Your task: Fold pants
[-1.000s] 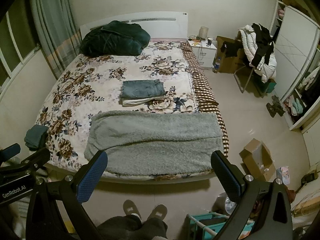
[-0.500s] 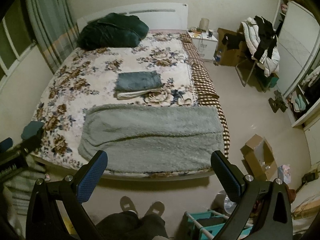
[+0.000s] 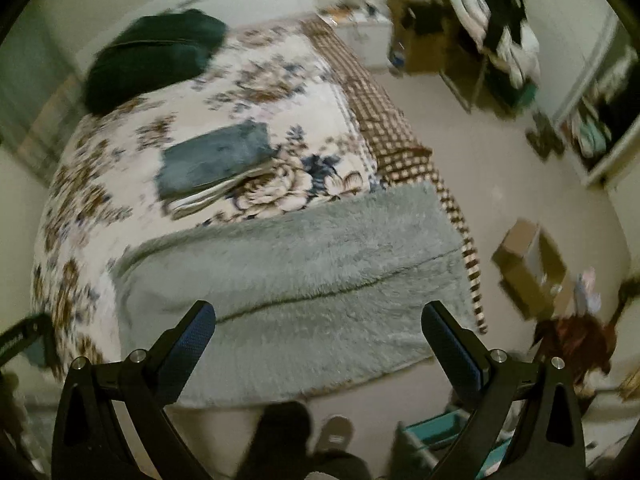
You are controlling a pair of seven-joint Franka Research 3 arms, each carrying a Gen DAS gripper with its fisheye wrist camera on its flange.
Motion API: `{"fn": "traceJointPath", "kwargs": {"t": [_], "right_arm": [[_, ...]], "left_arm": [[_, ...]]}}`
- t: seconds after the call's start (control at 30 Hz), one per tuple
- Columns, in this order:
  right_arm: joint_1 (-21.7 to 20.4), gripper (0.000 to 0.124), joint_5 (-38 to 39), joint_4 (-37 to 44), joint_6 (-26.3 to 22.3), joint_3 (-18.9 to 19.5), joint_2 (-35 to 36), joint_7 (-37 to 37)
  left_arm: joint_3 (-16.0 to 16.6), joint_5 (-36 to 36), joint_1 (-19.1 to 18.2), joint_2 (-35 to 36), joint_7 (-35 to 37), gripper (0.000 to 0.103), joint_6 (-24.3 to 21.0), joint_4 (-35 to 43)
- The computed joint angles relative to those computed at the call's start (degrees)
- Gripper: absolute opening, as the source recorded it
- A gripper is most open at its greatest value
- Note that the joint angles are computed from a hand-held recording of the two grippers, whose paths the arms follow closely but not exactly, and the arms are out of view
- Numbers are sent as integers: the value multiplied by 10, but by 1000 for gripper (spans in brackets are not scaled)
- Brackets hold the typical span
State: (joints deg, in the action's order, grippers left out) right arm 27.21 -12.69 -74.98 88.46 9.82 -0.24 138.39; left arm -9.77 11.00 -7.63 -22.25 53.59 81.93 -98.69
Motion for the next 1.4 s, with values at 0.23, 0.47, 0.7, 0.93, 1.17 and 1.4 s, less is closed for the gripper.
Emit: {"fn": "traceJointPath", "kwargs": {"t": [0.23, 0.47, 0.7, 0.93, 1.17, 1.4], "right_arm": [[-55, 103, 95, -36, 142, -63, 150, 57], [-93, 103, 142, -3, 203, -110, 297, 109], [-119, 101, 159, 52, 181, -132, 398, 160], [-120, 29, 154, 54, 195, -132, 416, 135], [-110, 9, 132, -121, 317, -133, 281, 105], [-123, 8, 123, -332, 376, -113, 64, 84]], "left_arm": [[41, -57, 48, 169, -36, 103, 81, 4], [43, -109, 85, 340, -61, 103, 140, 61], [34, -134, 98, 430, -101, 99, 166, 91], [30, -140, 99, 384, -141, 20, 231, 22], [24, -128, 79, 223, -137, 8, 280, -86], [43, -134, 54, 0, -118, 8, 287, -227]]}}
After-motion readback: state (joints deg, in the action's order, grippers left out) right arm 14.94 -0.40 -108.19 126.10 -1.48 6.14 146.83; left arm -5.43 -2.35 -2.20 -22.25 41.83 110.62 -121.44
